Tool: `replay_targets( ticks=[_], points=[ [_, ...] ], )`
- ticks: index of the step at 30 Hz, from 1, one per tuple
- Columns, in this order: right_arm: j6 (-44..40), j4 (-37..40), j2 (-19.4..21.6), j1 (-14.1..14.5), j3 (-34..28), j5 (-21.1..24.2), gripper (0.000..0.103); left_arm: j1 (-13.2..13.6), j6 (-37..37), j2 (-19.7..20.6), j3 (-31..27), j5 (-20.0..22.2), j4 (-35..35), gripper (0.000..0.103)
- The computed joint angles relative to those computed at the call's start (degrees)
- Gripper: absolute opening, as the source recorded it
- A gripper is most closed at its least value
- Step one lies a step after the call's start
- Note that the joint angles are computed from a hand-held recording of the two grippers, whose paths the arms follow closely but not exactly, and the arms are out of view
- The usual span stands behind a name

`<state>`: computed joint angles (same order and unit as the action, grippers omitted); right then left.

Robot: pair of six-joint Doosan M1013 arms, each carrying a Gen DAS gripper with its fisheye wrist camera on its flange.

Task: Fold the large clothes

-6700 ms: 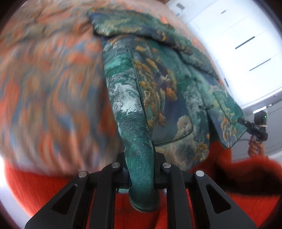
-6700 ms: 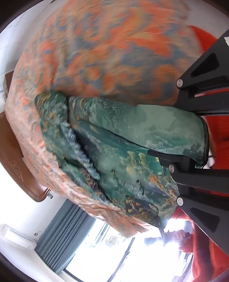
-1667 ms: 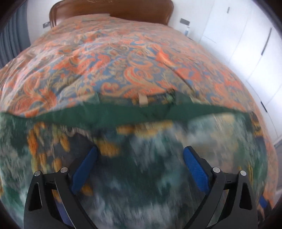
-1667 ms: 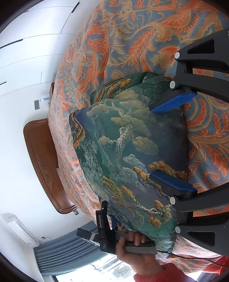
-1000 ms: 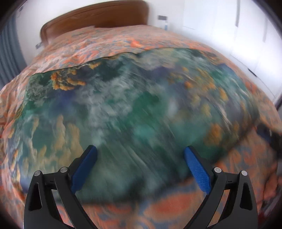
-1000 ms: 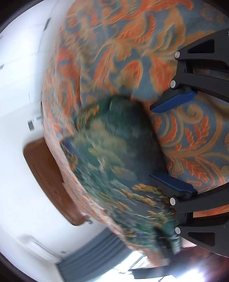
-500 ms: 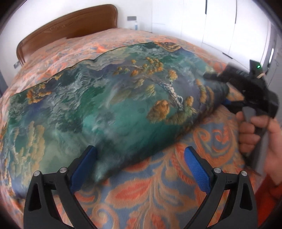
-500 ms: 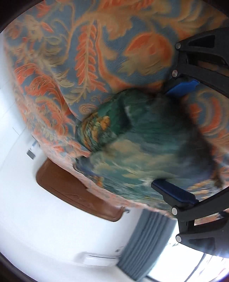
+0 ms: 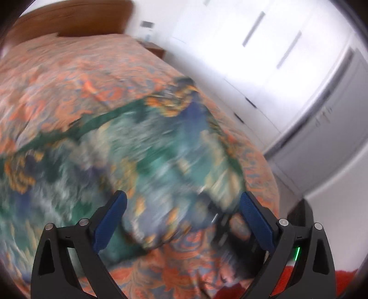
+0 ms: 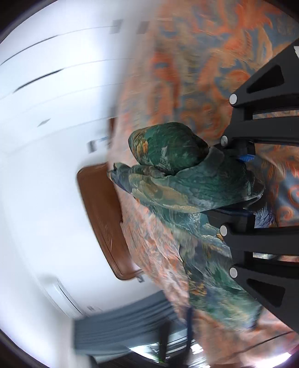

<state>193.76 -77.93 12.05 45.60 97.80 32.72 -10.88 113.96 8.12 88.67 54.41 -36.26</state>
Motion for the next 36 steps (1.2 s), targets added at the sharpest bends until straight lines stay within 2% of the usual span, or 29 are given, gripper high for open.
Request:
replay_targets(
  ticks=[3,7,12,13,14,15,17,20,24,27,31,36],
  points=[
    [-5.24,-4.36,1.23,2.77,-1.84,3.18,0.03,-2.02,0.24,0.94,-2.37,2.81,5.04,0.099],
    [-13.13,-8.53,2.92,6.41,-3.63,6.05,0.03,-3.79,-3.86,0.05,-1.6,1.7,12.03,0.1],
    [-22.54,-12.94,5.91,9.93,-5.62,8.72,0.03,-5.81,-13.76,-1.73,1.27,-2.07,25.38,0.099],
    [-23.48,-13.69,6.3,10.28,-5.79,8.82,0.03,-5.89,-15.41,-1.96,1.83,-2.63,27.25,0.094],
    [-24.42,-14.49,6.65,10.64,-5.89,8.92,0.03,-5.75,-16.9,-2.24,2.43,-3.27,28.56,0.074],
    [-25.19,-15.08,7.0,10.96,-6.05,9.0,0.03,-5.59,-17.93,-2.39,2.77,-3.56,29.5,0.064],
    [-26.1,-15.21,7.49,11.26,-6.37,8.84,0.03,-4.04,-16.24,-2.77,3.4,-3.85,26.2,0.038],
    [-24.21,-14.01,7.4,10.93,-6.33,7.73,0.034,-2.42,-14.13,-3.19,4.07,-4.43,23.31,0.029],
    [-18.78,-19.77,6.73,11.18,-4.5,6.36,0.063,0.15,-11.58,-3.6,3.88,-4.7,19.68,0.028],
    [-12.81,-25.15,5.26,11.86,-1.34,3.81,0.063,3.6,-9.99,-4.12,3.47,-4.23,16.88,0.028],
    [-14.43,-22.8,4.94,11.24,-0.51,0.2,0.063,7.83,-10.3,-4.4,3.21,-4.39,15.66,0.028],
    [-13.61,-20.17,4.93,10.18,-0.79,-1.46,0.063,11.12,-11.82,-4.69,4.99,-5.36,17.99,0.028]
  ],
)
